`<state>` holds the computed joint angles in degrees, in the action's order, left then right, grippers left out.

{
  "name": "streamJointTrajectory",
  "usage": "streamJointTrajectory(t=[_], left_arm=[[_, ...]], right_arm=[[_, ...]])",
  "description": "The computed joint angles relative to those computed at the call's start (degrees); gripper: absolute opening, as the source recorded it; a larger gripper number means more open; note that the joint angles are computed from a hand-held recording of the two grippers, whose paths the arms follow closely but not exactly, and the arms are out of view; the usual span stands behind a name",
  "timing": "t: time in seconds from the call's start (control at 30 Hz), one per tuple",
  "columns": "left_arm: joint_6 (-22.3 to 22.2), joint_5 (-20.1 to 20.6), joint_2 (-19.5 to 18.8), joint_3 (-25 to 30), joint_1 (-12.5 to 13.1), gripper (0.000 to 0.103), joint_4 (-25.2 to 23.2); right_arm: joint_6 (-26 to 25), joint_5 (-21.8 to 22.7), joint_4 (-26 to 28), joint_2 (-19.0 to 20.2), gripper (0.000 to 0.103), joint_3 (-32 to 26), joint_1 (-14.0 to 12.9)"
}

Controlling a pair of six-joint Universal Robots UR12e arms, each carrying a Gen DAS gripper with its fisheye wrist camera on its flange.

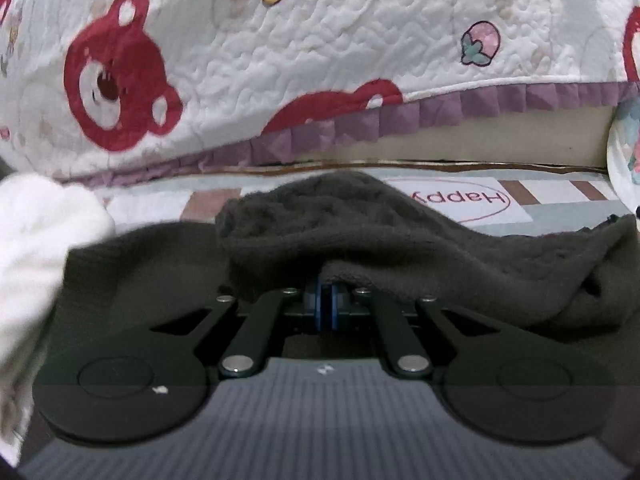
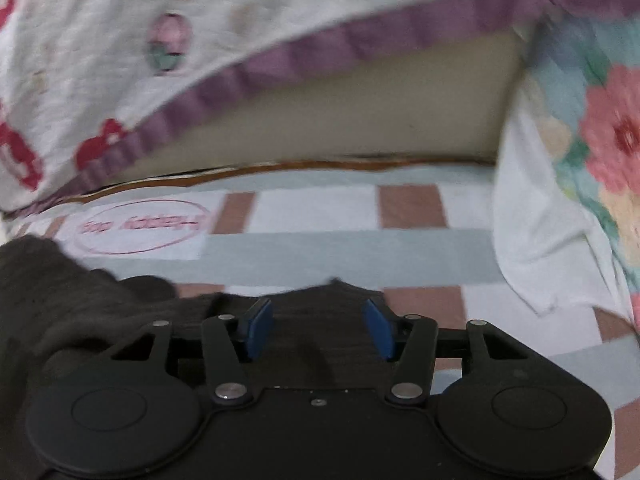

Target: Fold clothes

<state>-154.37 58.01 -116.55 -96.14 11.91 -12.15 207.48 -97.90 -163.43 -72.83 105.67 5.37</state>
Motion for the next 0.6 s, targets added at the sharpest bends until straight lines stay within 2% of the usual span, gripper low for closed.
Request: streamJointTrajectory(t=[0.13,0.23,0.37,0.4,0.43,0.47,0.53,0.57,0.6], left_arm=[[0.19,-0.06,-0.51,0.66,-0.05,0.004,-2.75],[3.91,0.49,-0.46,0.90,-0.45,0.004,-4.85],[6.90,0.92,-0.51,1.52,-1.14,0.004,-5.80],[7.11,0.99,-0.64,2.02,-1.38,0.004,-6.48],[7.21,1.03,-0.85,2.67,-1.65,0.004,-7.37],[7.31,1.10,-1.09,3.39,-1.98,0.004,-8.26],[8.78,1.50,-1.71,5.11,-2.91,0.004,-9.99],[9.98,1.78,-2.06,5.99,-3.44,0.004,-10.49],[11.48,2.31,-2.45,6.99,-4.07,0.004,-10.85]], right_arm=[[3.08,5.31,-3.70,0.50,0.057,1.77,-2.54],[-0.76,10.07,-3.96,1.04,0.056,1.96,-3.62],[-7.29,6.45,-2.61,2.24,0.057,0.90,-2.39],[-8.36,5.14,-2.64,2.68,0.063,0.69,-2.05],[-9.25,4.11,-3.29,3.21,0.070,0.63,-1.75],[-10.13,3.12,-4.04,3.77,0.072,0.59,-1.45],[-11.16,2.10,-9.21,4.92,0.076,1.28,-0.92],[-11.90,2.50,-11.11,5.29,0.071,1.50,-0.81],[-12.63,2.92,-13.00,5.68,0.046,1.69,-0.72]])
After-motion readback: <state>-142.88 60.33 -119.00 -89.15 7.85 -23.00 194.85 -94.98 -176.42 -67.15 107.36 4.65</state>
